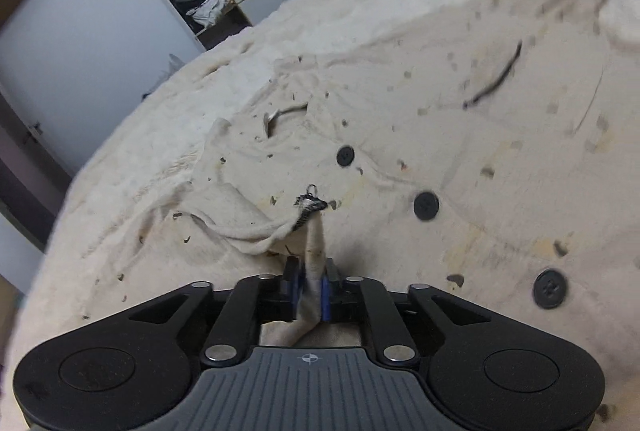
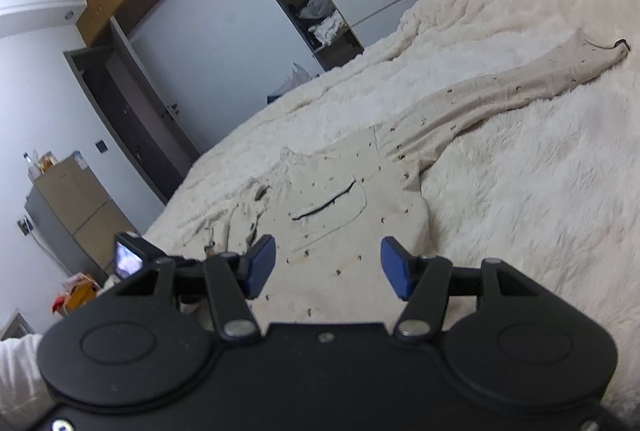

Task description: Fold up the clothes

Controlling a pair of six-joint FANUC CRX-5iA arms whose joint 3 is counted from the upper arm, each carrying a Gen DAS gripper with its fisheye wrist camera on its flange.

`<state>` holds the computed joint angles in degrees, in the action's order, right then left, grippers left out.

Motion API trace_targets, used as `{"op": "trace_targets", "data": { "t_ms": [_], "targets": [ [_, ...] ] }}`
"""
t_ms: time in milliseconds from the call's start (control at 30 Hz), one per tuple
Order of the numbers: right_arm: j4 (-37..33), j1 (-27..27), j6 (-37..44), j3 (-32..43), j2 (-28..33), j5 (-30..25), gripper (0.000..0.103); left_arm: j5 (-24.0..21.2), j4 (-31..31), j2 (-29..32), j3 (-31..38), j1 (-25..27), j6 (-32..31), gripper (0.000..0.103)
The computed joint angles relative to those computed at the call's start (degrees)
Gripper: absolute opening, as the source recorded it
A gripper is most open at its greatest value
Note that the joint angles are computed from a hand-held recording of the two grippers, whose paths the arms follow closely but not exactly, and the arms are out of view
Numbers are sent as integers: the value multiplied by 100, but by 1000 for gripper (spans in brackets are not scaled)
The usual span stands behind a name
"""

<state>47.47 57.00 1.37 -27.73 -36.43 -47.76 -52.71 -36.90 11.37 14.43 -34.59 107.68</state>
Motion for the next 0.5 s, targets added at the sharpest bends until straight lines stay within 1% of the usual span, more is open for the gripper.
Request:
{"op": "trace_targets", "data": {
  "t_ms": [33, 67, 100, 200, 233, 267, 300, 333, 367, 433, 467, 500],
  "targets": [
    [-34, 31, 85, 49, 44, -61, 57, 232, 271, -150, -186, 141, -23, 45],
    [-71, 94, 246, 132, 119, -177, 57, 521, 556, -343, -427, 284, -37, 52],
    [-112, 154, 414, 225, 198, -299, 57, 715, 822, -514, -625, 394, -118, 63],
    [-313, 251, 937, 531, 443, -587, 57, 1075, 1504, -845, -1037, 697, -442, 69],
    [-409, 267, 1150, 675, 559, -692, 56, 1240, 1908, -980, -1229, 881, -648, 70],
    [-495, 265, 1366, 839, 700, -787, 56, 1419, 2612, -1152, -1485, 1180, -1014, 70],
    [-559, 257, 1565, 999, 847, -869, 56, 1501, 3217, -1323, -1698, 1436, -1307, 70],
    [-644, 219, 1817, 1241, 1070, -920, 56, 1565, 3523, -1397, -1813, 1576, -1487, 72],
    [-709, 173, 2051, 1501, 1318, -921, 56, 1617, 3754, -1516, -1951, 1749, -1511, 73],
    [-753, 132, 2370, 1893, 1708, -896, 56, 1692, 4423, -1865, -2325, 2245, -1590, 77],
    [-784, 123, 2539, 2114, 1914, -916, 56, 1678, 4546, -2009, -2446, 2448, -1542, 78],
    [-808, 116, 2677, 2292, 2079, -914, 56, 1622, 4450, -2094, -2472, 2567, -1369, 78]
  ]
}}
